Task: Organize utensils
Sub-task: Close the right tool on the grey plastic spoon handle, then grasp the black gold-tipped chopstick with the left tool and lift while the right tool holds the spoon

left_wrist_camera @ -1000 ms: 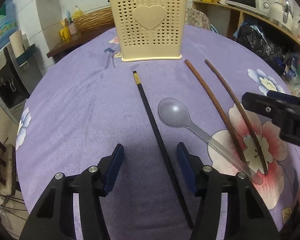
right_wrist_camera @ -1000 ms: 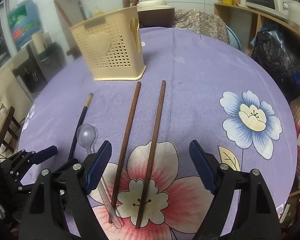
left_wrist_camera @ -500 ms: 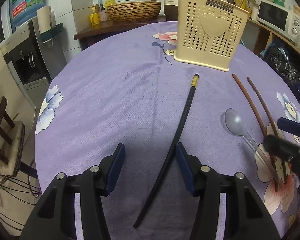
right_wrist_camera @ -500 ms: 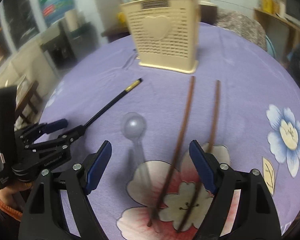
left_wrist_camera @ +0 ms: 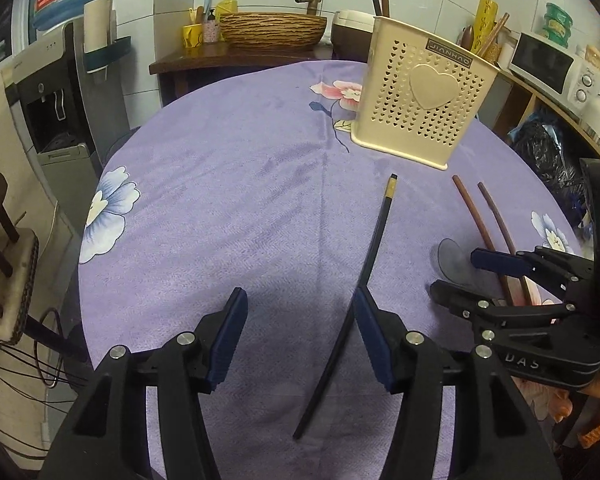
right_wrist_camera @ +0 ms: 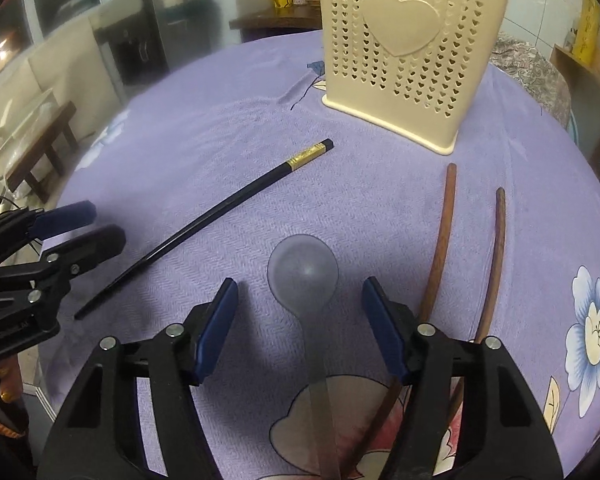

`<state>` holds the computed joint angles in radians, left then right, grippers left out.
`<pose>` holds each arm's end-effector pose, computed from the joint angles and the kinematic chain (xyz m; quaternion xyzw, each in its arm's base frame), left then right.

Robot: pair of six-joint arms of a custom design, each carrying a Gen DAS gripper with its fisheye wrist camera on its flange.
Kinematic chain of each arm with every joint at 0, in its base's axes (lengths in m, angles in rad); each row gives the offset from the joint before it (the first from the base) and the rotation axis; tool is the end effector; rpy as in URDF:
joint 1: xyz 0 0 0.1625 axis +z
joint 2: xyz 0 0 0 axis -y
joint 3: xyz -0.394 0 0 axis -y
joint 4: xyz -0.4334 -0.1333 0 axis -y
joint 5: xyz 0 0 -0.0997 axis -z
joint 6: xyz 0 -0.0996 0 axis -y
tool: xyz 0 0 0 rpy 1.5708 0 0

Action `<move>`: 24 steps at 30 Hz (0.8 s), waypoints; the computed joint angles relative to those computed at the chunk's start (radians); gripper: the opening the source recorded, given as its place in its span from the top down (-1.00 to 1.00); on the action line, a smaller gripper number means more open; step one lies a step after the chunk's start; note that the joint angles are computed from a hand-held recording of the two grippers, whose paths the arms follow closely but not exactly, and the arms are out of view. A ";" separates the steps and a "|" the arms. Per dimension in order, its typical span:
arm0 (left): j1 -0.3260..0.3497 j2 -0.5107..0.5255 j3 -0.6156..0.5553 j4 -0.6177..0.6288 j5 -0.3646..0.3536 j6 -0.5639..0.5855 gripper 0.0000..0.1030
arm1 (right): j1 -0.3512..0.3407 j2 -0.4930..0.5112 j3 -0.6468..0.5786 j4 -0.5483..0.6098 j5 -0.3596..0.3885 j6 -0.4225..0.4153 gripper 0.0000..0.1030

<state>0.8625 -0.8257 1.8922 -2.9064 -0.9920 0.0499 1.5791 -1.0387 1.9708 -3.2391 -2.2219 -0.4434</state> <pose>-0.2444 -0.5739 0.0188 0.3159 0.8965 -0.2131 0.2260 0.0778 -0.5847 0.1623 0.0858 -0.8873 0.2685 0.3650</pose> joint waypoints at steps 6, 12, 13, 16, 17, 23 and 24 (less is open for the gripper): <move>0.003 0.004 -0.003 -0.005 -0.002 0.014 -0.09 | 0.010 0.026 -0.022 -0.020 -0.020 -0.028 0.23; -0.001 0.014 -0.019 0.049 -0.025 0.069 -0.21 | -0.001 -0.009 0.006 -0.036 0.041 0.007 0.28; -0.002 0.018 -0.024 0.058 -0.027 0.084 -0.21 | -0.002 -0.023 0.017 -0.042 0.052 0.013 0.28; -0.004 0.020 -0.033 0.060 -0.035 0.115 -0.21 | 0.001 -0.093 0.062 -0.059 0.107 0.048 0.28; -0.006 0.023 -0.039 0.063 -0.033 0.129 -0.21 | 0.003 -0.119 0.079 -0.066 0.127 0.056 0.28; -0.018 0.046 -0.083 0.101 -0.031 0.176 -0.21 | 0.031 -0.244 0.160 -0.122 0.191 0.094 0.28; -0.020 0.054 -0.092 0.104 -0.022 0.185 -0.21 | 0.034 -0.257 0.167 -0.119 0.198 0.101 0.28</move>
